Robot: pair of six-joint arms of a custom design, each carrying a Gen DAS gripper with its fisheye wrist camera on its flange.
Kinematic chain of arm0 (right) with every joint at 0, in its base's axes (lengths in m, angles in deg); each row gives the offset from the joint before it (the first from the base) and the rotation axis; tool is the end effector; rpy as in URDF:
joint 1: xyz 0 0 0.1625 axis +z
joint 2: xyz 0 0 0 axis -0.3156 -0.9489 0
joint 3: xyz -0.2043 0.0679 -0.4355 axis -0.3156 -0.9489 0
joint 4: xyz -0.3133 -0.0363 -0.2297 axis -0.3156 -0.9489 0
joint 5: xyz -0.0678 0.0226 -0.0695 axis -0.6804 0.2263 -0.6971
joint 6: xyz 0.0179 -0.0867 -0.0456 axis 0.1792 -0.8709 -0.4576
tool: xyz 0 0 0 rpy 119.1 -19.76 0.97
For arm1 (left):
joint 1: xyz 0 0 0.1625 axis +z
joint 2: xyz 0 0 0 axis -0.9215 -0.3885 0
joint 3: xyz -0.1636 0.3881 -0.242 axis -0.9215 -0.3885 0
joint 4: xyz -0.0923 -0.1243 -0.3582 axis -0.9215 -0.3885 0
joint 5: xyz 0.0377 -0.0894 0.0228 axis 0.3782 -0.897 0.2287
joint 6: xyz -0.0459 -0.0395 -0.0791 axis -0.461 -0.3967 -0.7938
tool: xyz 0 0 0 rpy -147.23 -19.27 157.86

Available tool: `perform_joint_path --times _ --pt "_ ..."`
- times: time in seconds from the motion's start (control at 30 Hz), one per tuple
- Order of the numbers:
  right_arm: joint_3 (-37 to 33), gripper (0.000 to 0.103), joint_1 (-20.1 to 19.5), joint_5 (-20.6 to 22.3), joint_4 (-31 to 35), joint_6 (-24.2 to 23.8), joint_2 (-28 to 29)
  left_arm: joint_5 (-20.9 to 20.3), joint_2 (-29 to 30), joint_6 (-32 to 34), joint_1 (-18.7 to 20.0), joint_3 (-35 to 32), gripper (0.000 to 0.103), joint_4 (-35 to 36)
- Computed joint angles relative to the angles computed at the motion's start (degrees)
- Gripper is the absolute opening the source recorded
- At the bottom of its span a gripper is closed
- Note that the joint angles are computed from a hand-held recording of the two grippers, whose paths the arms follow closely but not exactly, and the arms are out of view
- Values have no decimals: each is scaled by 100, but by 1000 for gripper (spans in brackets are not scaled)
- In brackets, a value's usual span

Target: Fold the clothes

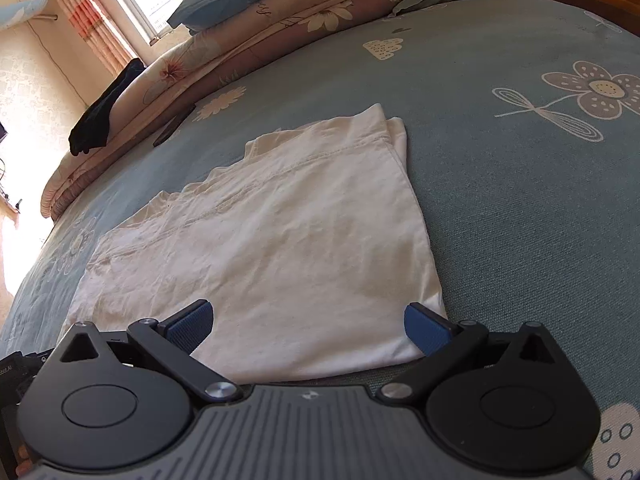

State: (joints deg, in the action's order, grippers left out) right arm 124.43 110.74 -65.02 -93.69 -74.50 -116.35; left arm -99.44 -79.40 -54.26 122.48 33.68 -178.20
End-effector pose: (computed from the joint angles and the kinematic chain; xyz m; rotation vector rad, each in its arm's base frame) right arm 0.1359 -0.6789 0.2748 0.2447 -2.6515 0.9664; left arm -0.1952 -0.6411 0.2161 0.0524 2.4783 -1.0670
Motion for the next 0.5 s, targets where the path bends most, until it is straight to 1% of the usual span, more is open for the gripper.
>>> perform_joint_path --times 0.13,0.2,0.3,0.33,0.37,0.4,0.5 --pt "118 103 -20 50 -223 -201 9 135 98 397 -28 27 102 -170" --pt "197 103 -32 74 -415 -379 32 223 123 549 -58 5 102 -65" --pt "193 103 81 -234 -439 -900 95 394 150 652 -123 -44 102 141" --pt "196 103 138 -378 -520 -1023 127 464 173 711 -157 -29 102 32" --pt "212 103 195 -522 -666 -1086 163 515 206 851 -192 15 102 -242" --pt "239 103 232 -578 -807 -1152 182 525 250 1148 -230 78 102 -661" --pt "401 103 258 -400 -1399 -1489 180 484 398 2171 -335 221 102 -1947"
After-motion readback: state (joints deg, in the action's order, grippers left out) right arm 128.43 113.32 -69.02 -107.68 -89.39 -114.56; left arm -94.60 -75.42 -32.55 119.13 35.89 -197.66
